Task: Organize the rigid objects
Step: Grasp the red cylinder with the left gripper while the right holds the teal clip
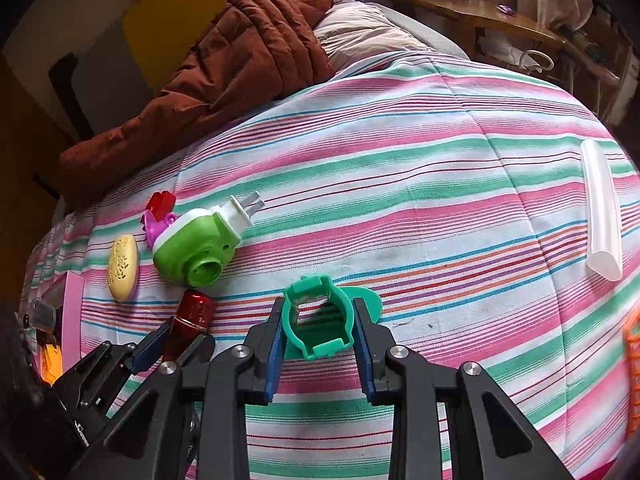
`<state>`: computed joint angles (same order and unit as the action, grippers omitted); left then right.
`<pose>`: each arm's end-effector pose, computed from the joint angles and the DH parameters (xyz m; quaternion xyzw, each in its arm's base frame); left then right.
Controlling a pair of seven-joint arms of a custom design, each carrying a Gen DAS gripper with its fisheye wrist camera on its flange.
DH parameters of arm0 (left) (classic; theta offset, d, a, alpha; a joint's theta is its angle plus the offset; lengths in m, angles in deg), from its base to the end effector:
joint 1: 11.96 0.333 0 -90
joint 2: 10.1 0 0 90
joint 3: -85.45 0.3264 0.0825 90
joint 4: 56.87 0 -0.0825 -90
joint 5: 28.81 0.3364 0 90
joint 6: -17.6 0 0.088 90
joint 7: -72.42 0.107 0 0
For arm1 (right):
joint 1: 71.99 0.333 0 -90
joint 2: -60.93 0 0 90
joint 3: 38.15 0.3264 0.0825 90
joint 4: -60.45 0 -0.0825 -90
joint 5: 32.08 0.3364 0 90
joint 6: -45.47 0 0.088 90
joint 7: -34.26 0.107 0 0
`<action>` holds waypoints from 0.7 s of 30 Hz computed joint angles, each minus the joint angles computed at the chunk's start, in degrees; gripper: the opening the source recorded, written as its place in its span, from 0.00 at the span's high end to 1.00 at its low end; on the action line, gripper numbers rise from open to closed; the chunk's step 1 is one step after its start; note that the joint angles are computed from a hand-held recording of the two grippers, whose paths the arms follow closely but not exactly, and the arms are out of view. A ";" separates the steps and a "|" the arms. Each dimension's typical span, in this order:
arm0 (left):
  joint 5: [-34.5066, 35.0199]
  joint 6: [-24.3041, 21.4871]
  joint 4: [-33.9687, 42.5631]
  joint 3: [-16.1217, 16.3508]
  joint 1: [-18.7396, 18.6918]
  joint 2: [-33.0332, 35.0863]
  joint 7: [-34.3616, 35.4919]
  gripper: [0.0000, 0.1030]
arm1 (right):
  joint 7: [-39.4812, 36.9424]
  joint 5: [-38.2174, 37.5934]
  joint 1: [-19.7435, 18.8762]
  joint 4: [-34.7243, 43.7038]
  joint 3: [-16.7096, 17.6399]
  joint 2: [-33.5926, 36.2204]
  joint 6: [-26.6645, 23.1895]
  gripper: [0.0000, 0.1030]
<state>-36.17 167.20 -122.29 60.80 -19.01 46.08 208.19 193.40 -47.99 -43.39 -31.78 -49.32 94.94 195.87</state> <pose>0.7221 -0.2841 0.3214 -0.2748 0.9030 -0.3164 0.0948 0.6519 0.2393 0.3680 -0.4373 0.8634 -0.1476 0.2037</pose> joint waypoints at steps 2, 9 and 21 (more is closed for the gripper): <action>-0.11 1.64 -0.81 0.40 0.04 -0.24 -0.95 0.75 | -0.30 -0.18 0.07 0.22 -0.02 0.09 -0.21 0.70; -1.64 6.39 -5.61 -1.32 3.44 -1.91 -3.89 0.75 | -1.61 -0.22 0.01 0.50 0.34 0.56 2.19 0.70; -0.73 23.08 -24.33 -15.05 17.81 -6.83 0.88 0.75 | -8.00 -1.85 2.69 6.97 -0.63 4.26 0.44 0.70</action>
